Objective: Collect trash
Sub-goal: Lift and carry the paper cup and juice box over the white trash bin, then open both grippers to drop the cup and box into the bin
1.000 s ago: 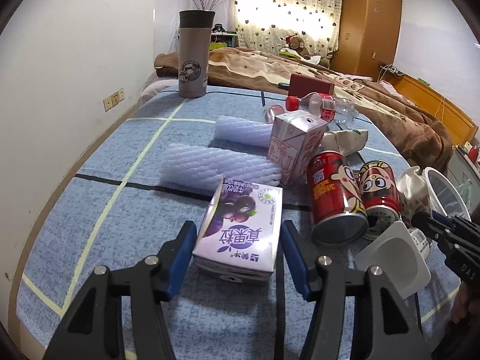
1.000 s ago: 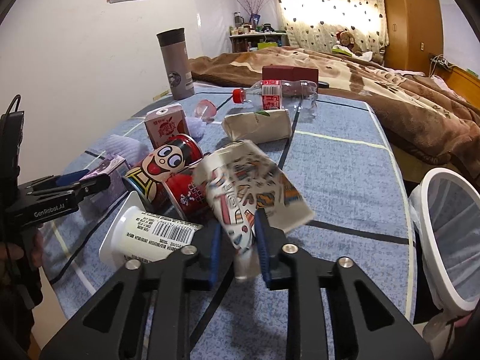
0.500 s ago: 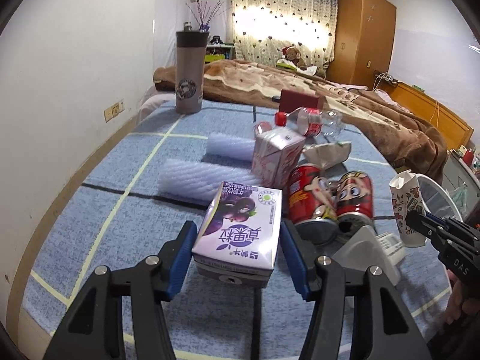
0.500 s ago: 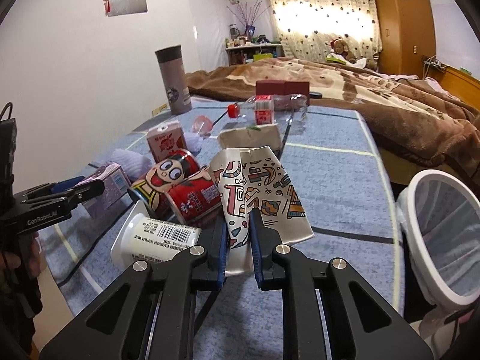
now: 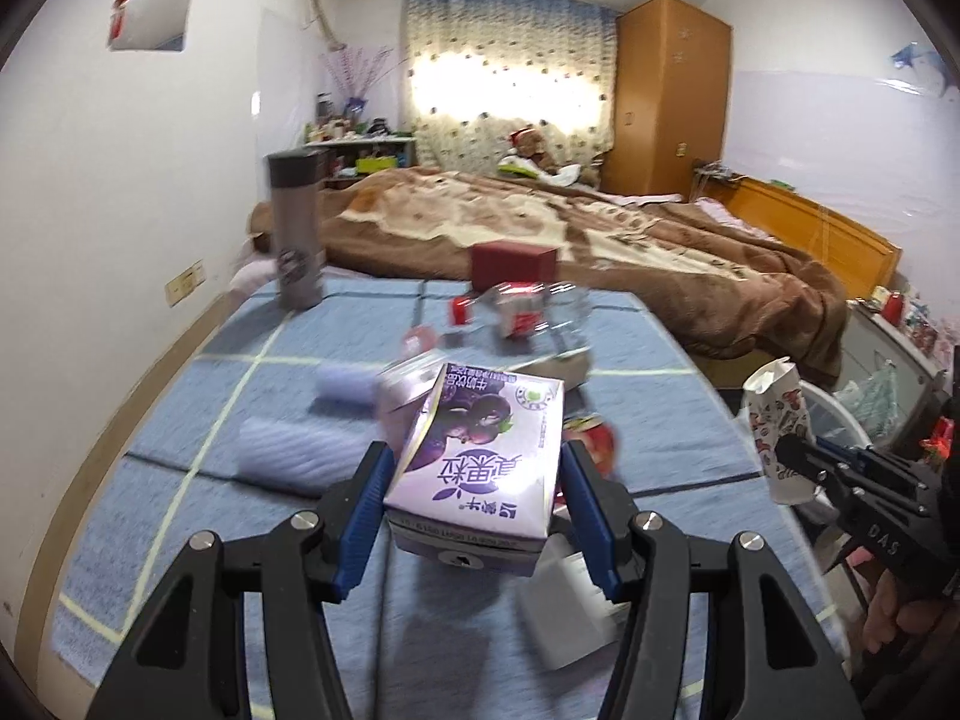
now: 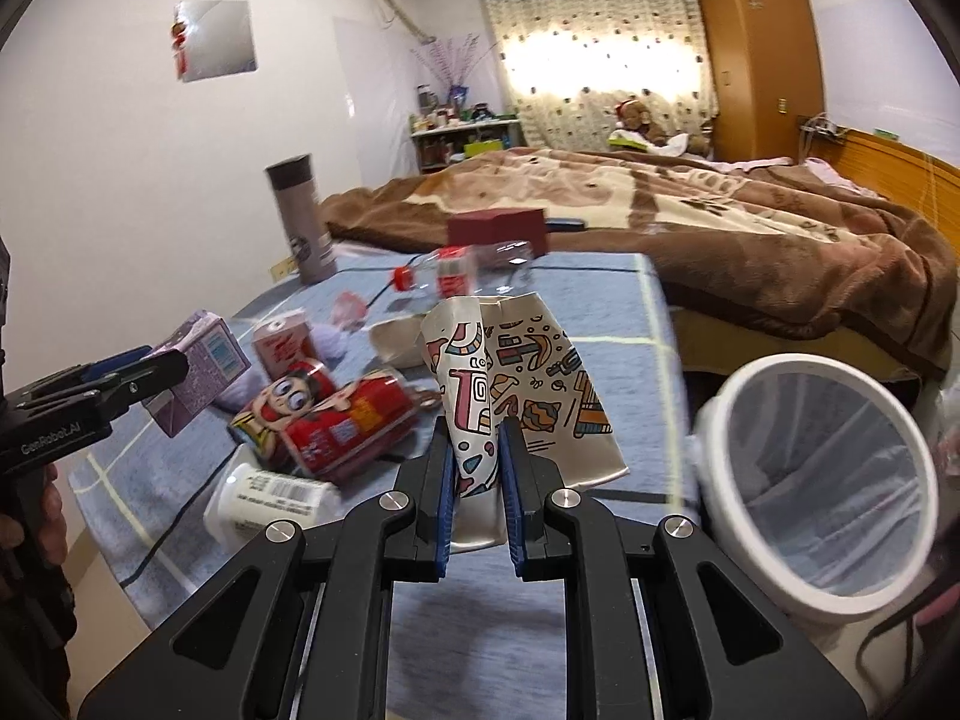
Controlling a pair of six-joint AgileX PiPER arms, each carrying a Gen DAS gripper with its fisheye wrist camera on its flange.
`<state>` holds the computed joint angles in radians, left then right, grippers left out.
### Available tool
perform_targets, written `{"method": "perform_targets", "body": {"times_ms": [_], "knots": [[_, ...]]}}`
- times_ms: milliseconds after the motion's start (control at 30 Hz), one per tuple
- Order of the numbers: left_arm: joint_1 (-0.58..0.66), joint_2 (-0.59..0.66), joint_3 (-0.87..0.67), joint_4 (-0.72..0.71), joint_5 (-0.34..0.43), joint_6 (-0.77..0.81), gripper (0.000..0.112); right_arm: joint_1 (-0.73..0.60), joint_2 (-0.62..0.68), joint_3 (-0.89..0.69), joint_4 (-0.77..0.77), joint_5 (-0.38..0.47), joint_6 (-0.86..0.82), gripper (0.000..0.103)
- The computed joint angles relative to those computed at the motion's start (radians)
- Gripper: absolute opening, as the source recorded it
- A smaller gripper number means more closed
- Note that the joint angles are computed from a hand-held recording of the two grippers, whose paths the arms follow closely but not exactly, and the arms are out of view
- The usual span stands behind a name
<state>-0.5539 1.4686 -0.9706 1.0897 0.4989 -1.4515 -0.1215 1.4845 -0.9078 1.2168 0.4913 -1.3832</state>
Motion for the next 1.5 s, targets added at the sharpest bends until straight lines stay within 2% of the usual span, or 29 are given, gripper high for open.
{"method": "perform_targets", "body": {"times_ms": [400,467,633,700,833,967,1067,1200,1300,1400,1467,1500], "knots": [[-0.115,0.244,-0.337,-0.184,-0.047,0.234,0.059,-0.18,0.036,-0.082,-0.073,0.019,0.059,0.015],[-0.129,0.293,-0.404,-0.247,-0.048,0.299,0.059,-0.216,0.056,-0.107,-0.091,0.036,0.075,0.015],[-0.167,0.425,-0.58,-0.418,-0.05,0.468,0.059,-0.267,0.086,-0.127,-0.128,0.015,0.097,0.015],[-0.19,0.48,-0.662,-0.472,-0.022,0.523,0.059,-0.278,0.1,-0.13,-0.145,-0.013,0.107,0.015],[-0.215,0.58,-0.807,-0.58,0.022,0.643,0.059,-0.32,0.124,-0.14,-0.165,-0.005,0.108,0.015],[-0.246,0.666,-0.939,-0.61,0.083,0.699,0.059,-0.339,0.178,-0.185,-0.232,0.003,0.169,0.015],[-0.246,0.756,-1.085,-0.736,0.148,0.818,0.059,-0.354,0.219,-0.222,-0.271,0.018,0.206,0.015],[-0.265,0.854,-1.243,-0.714,0.24,0.846,0.059,-0.369,0.258,-0.263,-0.321,0.033,0.243,0.015],[-0.256,0.93,-1.374,-0.785,0.304,0.894,0.059,-0.374,0.284,-0.29,-0.352,0.037,0.27,0.015],[-0.252,0.976,-1.45,-0.819,0.335,0.925,0.06,-0.384,0.316,-0.329,-0.37,0.067,0.283,0.016],[-0.236,1.015,-1.52,-0.898,0.37,0.968,0.063,-0.387,0.321,-0.333,-0.379,0.067,0.289,0.016],[-0.228,1.02,-1.527,-0.937,0.367,0.985,0.07,-0.39,0.322,-0.337,-0.386,0.068,0.294,0.017]]}}
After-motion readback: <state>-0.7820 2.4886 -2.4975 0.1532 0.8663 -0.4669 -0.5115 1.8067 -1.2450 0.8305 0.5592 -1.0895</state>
